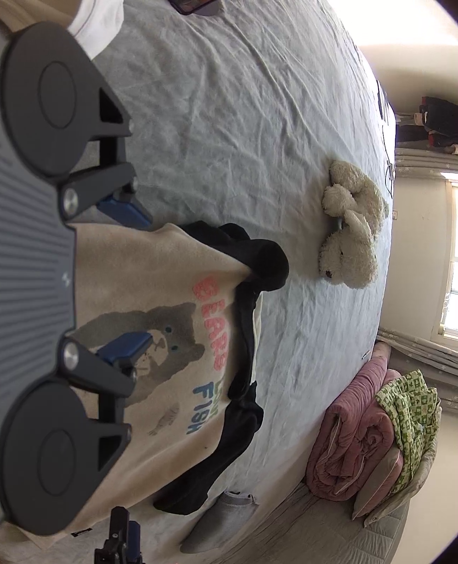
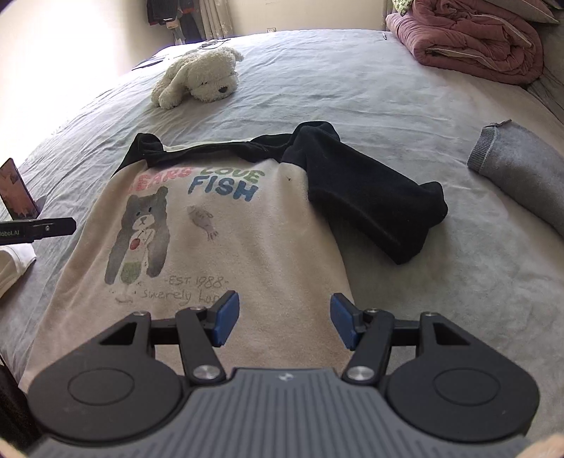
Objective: Fold clothes
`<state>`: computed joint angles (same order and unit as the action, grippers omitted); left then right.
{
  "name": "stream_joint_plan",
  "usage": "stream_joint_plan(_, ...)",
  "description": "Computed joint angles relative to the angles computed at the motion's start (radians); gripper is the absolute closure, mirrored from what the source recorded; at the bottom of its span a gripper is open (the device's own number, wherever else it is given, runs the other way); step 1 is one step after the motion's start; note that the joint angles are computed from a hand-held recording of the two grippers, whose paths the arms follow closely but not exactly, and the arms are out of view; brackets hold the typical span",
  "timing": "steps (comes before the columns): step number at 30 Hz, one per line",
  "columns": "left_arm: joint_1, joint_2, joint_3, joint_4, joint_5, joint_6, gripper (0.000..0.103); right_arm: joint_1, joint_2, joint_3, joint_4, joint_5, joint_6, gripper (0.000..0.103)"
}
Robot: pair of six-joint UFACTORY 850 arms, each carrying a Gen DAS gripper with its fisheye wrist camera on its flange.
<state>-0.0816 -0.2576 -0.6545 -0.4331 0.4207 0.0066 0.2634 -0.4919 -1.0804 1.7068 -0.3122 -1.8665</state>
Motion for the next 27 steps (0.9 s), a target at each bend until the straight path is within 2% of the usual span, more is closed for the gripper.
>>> stream_joint_plan(2, 0.015, -0.045, -0.010, 0.019, 0.071, -0.038, 0.047, 0.019, -0.018, -0.025, 0.046, 0.002, -0.003, 0.042)
stream_joint_plan(4, 0.035, -0.089, -0.034, 0.031, 0.098, -0.076, 0.053, 0.041, -0.036, -0.045, 0.118, -0.007, -0.037, 0.042)
stream_joint_plan(9, 0.094, -0.162, -0.058, 0.242, 0.167, -0.316, 0.054, 0.088, -0.079, -0.093, 0.248, -0.052, -0.126, 0.042)
stream_joint_plan(11, 0.112, -0.182, -0.050, 0.333, 0.228, -0.391, 0.058, 0.101, -0.099, -0.111, 0.278, -0.081, -0.145, 0.042)
stream_joint_plan(12, 0.121, -0.192, -0.047, 0.368, 0.257, -0.423, 0.059, 0.107, -0.109, -0.119, 0.286, -0.095, -0.149, 0.042)
stream_joint_plan(16, 0.147, -0.227, -0.042, 0.489, 0.358, -0.560, 0.075, 0.111, -0.144, -0.139, 0.222, -0.150, -0.057, 0.042)
stream_joint_plan(17, 0.146, -0.229, -0.042, 0.500, 0.373, -0.569, 0.083, 0.111, -0.149, -0.141, 0.201, -0.162, -0.026, 0.042)
stream_joint_plan(18, 0.143, -0.229, -0.038, 0.511, 0.399, -0.572, 0.086, 0.111, -0.152, -0.142, 0.182, -0.178, 0.002, 0.042)
stream_joint_plan(22, 0.124, -0.229, -0.019, 0.551, 0.502, -0.547, 0.087, 0.110, -0.141, -0.117, 0.277, -0.240, -0.059, 0.042)
stream_joint_plan(25, 0.117, -0.236, -0.011, 0.657, 0.575, -0.555, 0.088, 0.101, -0.130, -0.094, 0.392, -0.307, -0.134, 0.042)
stream_joint_plan(27, 0.106, -0.237, -0.014, 0.709, 0.584, -0.550, 0.088, 0.090, -0.135, -0.093, 0.413, -0.350, -0.124, 0.042)
